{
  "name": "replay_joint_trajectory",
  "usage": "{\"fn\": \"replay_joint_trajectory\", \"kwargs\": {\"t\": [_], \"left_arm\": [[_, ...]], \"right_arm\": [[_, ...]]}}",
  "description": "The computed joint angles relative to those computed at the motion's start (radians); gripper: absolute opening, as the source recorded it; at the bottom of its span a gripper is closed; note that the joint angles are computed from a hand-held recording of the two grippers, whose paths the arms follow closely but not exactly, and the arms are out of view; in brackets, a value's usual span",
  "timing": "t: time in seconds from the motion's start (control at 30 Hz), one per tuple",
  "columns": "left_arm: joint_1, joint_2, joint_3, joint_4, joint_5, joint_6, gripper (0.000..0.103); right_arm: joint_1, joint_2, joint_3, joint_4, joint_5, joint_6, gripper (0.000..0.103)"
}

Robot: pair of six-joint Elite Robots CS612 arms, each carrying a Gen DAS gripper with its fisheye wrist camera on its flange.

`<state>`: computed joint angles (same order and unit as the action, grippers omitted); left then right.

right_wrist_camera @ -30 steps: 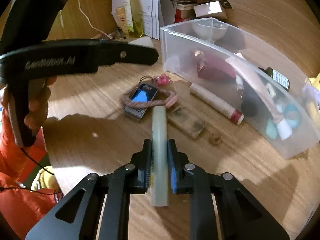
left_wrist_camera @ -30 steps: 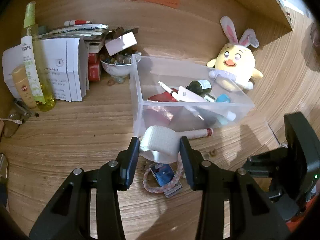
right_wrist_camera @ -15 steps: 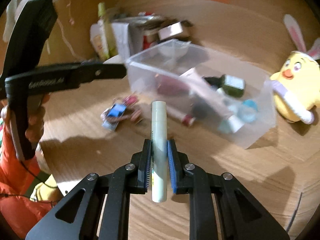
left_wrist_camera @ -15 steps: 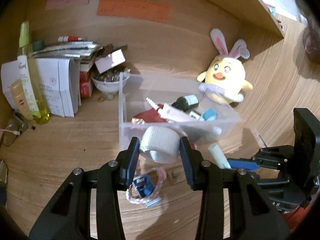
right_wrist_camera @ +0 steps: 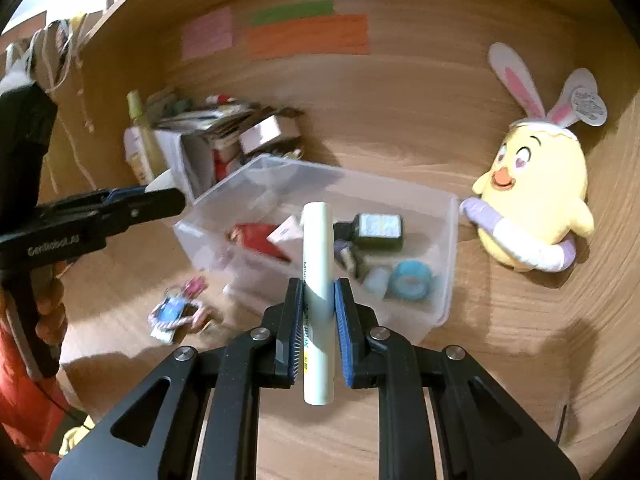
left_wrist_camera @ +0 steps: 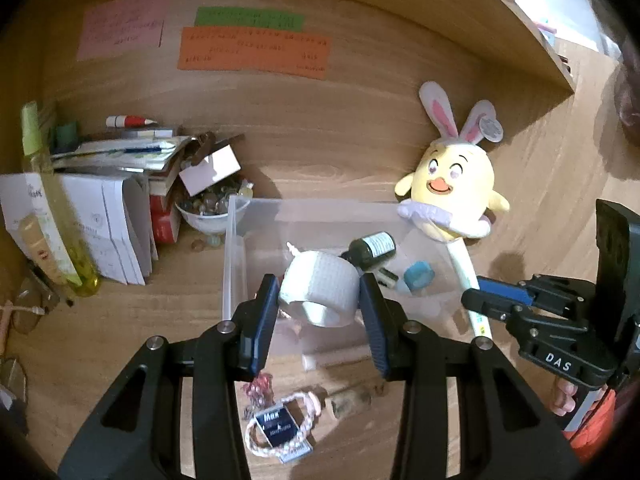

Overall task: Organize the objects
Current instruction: 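Lower the tape roll and green tube into the clear box and release both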

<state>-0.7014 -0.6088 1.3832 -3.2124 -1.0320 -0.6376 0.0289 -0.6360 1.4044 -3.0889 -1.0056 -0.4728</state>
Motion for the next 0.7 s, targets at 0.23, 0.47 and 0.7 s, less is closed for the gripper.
{"fn": "replay_joint_trajectory", "kwargs": {"t": [0.23,0.47,0.7], "left_arm": [[0.011,0.015,-0.046,0.028,0.003,0.005,0.041],[0.024,0.037,-0.101,0.08,-0.021,0.017,0.041],[0.032,0.067,-0.16,0.145,-0.031,0.022,0.041]], "right_arm": [[0.005,0.027,-0.062,-0.015,-0.023,0.053,0.014],[0.009,0.051,-0.12,-0.002,-0.029,0.086,0.014],[0.014,0.086,-0.194,0.077,-0.032,0.127,0.014]]}}
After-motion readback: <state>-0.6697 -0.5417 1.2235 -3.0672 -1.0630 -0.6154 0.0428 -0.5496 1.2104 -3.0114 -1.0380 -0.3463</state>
